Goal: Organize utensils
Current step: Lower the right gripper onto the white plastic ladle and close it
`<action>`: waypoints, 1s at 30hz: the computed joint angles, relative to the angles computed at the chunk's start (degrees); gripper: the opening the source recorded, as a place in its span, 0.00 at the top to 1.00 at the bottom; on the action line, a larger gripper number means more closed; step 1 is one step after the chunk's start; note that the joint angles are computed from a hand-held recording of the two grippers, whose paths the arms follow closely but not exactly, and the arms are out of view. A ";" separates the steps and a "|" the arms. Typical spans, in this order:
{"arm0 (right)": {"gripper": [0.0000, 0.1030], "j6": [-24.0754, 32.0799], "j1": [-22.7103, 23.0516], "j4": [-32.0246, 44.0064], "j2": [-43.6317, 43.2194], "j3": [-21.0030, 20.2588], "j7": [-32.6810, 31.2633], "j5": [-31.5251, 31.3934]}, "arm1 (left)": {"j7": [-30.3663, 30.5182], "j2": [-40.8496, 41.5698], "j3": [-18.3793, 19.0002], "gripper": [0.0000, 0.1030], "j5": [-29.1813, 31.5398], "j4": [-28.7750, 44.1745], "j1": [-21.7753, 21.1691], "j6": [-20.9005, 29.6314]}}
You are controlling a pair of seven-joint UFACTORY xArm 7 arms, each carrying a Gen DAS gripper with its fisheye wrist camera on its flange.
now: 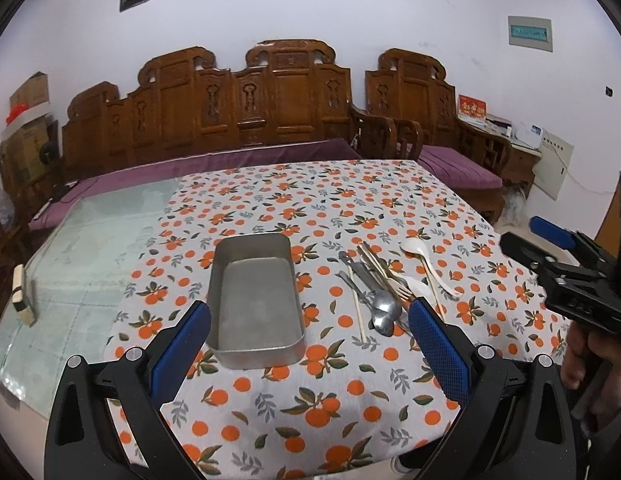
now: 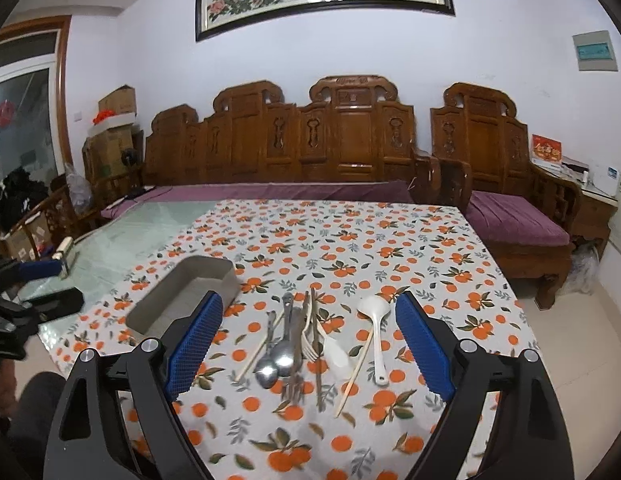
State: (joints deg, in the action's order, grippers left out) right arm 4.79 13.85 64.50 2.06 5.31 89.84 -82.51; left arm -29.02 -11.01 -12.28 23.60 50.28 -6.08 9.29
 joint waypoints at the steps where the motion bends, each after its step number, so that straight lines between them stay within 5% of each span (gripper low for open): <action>1: 0.15 -0.60 -0.30 0.67 1.30 -0.23 -1.18 0.83 | 0.85 0.70 0.42 0.07 -0.75 0.37 -0.49 -0.22; 6: 0.20 -2.08 -0.49 4.11 9.45 -2.22 -12.83 11.60 | 5.88 5.94 2.68 0.08 -5.71 3.74 -3.46 -0.09; 10: 0.25 -4.01 -1.62 5.38 15.34 -2.81 -19.94 19.70 | 1.57 9.48 2.61 0.08 0.98 6.20 -4.10 1.01; 15: 0.39 -1.90 -6.22 7.06 21.51 2.49 -33.20 32.02 | 2.55 13.20 4.38 0.11 1.53 8.37 -7.18 1.38; 24: 0.54 -0.74 -6.50 8.47 24.21 2.02 -42.39 41.93 | 6.88 20.01 6.29 0.22 -5.33 12.54 -10.74 2.28; 26: 0.57 2.63 -8.32 10.82 25.48 4.69 -47.07 45.68 | 8.33 20.99 6.37 0.25 -7.23 13.21 -11.01 2.68; 30: 0.63 7.18 -6.65 16.47 28.96 3.29 -53.31 48.04 | 7.62 23.30 8.31 0.30 -5.74 15.37 -13.10 4.11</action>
